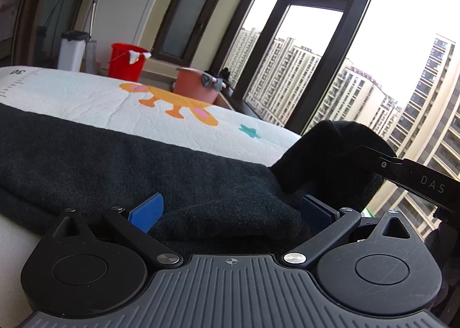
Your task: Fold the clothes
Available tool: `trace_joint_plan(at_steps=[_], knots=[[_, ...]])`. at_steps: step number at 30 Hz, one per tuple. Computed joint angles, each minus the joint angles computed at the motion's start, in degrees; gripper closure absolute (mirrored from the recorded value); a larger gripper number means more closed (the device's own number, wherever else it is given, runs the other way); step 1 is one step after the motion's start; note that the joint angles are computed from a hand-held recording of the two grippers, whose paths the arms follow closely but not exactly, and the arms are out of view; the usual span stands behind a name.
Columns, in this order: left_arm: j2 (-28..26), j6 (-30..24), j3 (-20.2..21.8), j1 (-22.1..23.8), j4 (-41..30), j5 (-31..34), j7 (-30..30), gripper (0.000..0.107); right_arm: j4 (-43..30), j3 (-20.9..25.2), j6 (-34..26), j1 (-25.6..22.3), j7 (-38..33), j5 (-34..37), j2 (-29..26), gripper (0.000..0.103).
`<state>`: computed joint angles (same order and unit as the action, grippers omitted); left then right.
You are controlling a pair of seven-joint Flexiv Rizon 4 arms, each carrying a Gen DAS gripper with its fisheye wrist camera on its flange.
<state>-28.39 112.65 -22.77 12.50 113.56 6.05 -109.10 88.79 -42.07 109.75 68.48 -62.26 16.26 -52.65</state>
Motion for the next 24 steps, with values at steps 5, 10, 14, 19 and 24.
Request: trace_joint_plan(at_steps=[5, 10, 14, 19, 24], knots=[[0.5, 0.1, -10.1, 11.4, 2.4, 5.9, -3.8, 0.004, 0.5, 10.4, -1.7, -5.3, -8.8, -11.3, 4.2, 0.073], [2.9, -6.2, -16.3, 16.9, 0.9, 5.6, -0.2, 0.004, 0.0, 14.4, -3.7, -7.9, -9.0, -14.2, 3.8, 0.072], [3.0, -12.6, -11.5, 10.3, -5.7, 5.7, 9.7, 0.004, -0.1, 14.5, -3.4, -7.7, -8.2, -14.3, 3.7, 0.064], [-1.8, -19.4, -3.5, 0.9, -14.2, 1.5, 13.7, 0.004, -0.2, 16.2, -3.0, -8.9, -8.9, -15.2, 4.0, 0.061], [-4.0, -14.1, -12.0, 7.4, -10.8, -2.8, 17.8, 0.004, -0.4, 16.4, -3.2, -9.1, -9.5, -15.9, 4.0, 0.056]])
